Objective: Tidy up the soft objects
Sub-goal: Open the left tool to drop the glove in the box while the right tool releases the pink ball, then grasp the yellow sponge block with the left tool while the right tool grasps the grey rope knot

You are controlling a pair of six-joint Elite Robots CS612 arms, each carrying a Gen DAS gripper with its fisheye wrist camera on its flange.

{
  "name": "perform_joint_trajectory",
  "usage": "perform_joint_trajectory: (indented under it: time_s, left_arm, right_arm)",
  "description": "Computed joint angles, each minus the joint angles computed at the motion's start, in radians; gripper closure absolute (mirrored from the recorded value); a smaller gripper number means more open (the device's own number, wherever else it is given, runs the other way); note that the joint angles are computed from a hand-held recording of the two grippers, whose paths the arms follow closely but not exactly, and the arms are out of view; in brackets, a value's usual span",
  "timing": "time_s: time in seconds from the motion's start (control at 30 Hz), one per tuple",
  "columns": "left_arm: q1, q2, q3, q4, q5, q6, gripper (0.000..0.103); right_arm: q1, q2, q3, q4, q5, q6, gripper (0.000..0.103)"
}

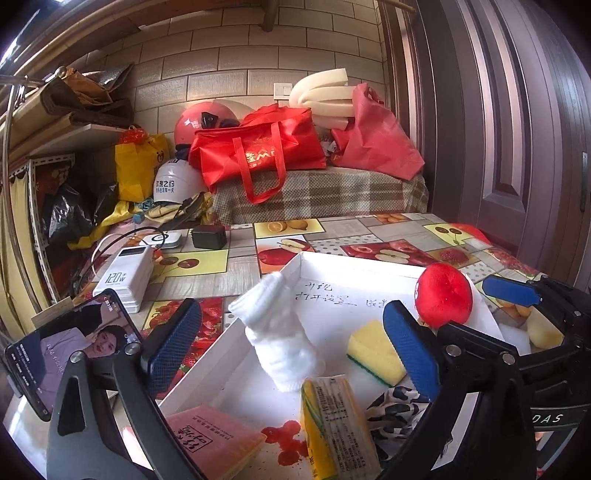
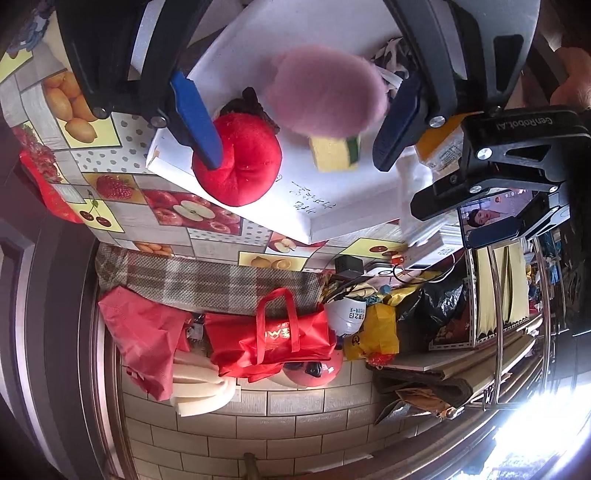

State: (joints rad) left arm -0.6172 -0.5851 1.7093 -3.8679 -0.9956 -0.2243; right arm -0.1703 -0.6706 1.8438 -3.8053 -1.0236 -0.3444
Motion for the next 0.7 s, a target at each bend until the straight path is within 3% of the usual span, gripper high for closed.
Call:
perform_joint_trajectory:
  time_s: [0.17, 0.23, 0.27, 0.7]
  left_arm:
    - [-0.004, 0.004, 0.000, -0.025, 0.023, 0.003, 0.000]
    - [-0.004, 0.005, 0.000, -0.035, 0.024, 0.005, 0.000]
    - [-0.004, 0.006, 0.000, -0.039, 0.026, 0.007, 0.000]
    - [-0.012, 0.010, 0.001, -0.055, 0.086, -0.009, 0.000]
  right_arm:
    - [0.001, 0.003, -0.001, -0.017, -0.006, 0.004, 0.016]
    - [0.000, 0.004, -0.003, -0.019, -0.015, 0.014, 0.010]
    - [0.001, 0.004, -0.003, -0.018, -0.020, 0.018, 0.000]
    - [0.001, 0.005, -0.001, -0.037, -0.035, 0.038, 0.000]
